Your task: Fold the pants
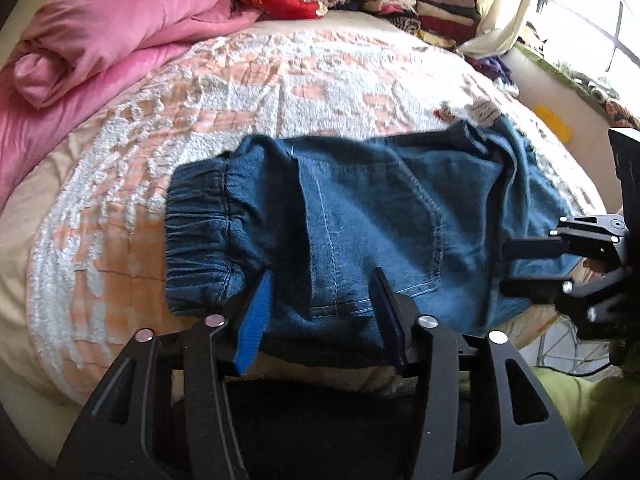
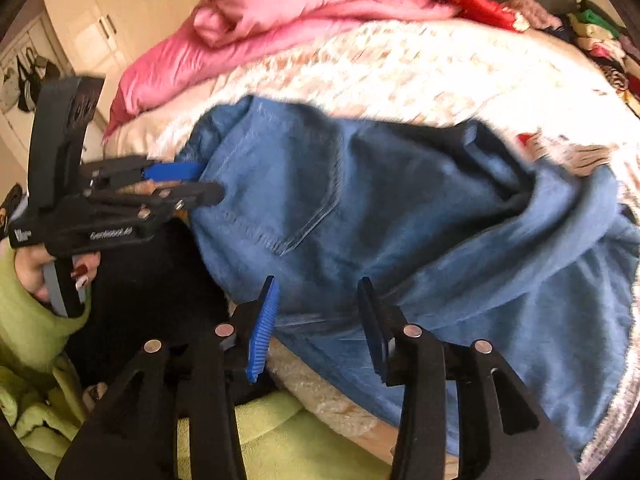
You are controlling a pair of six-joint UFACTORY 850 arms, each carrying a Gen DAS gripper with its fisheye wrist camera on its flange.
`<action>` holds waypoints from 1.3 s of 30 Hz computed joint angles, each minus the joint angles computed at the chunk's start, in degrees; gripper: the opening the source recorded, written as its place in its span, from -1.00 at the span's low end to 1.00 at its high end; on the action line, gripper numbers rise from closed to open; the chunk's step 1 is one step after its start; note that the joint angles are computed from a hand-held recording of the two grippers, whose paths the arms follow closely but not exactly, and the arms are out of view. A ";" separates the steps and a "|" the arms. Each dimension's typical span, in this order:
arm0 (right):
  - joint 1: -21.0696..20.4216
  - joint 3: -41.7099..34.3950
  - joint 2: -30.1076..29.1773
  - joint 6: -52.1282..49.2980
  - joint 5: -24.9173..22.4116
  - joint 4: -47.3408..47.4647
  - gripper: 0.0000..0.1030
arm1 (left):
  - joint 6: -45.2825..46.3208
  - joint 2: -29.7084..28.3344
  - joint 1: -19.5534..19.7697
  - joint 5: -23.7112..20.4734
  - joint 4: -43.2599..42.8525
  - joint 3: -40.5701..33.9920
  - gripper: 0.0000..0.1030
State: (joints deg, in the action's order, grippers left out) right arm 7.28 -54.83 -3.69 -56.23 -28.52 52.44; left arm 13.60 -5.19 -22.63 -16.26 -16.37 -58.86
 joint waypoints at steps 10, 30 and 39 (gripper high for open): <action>-6.94 3.75 6.36 -1.56 4.44 3.23 0.12 | 0.56 3.28 -0.96 1.15 -2.74 0.55 0.09; -7.81 -16.97 -11.22 24.52 6.64 -22.87 0.15 | 20.31 -11.04 -7.44 -12.68 -22.75 -12.90 0.12; -6.60 -29.07 -22.62 41.22 2.39 -39.27 0.15 | 17.68 -16.90 -9.35 -14.62 -20.77 -18.04 0.11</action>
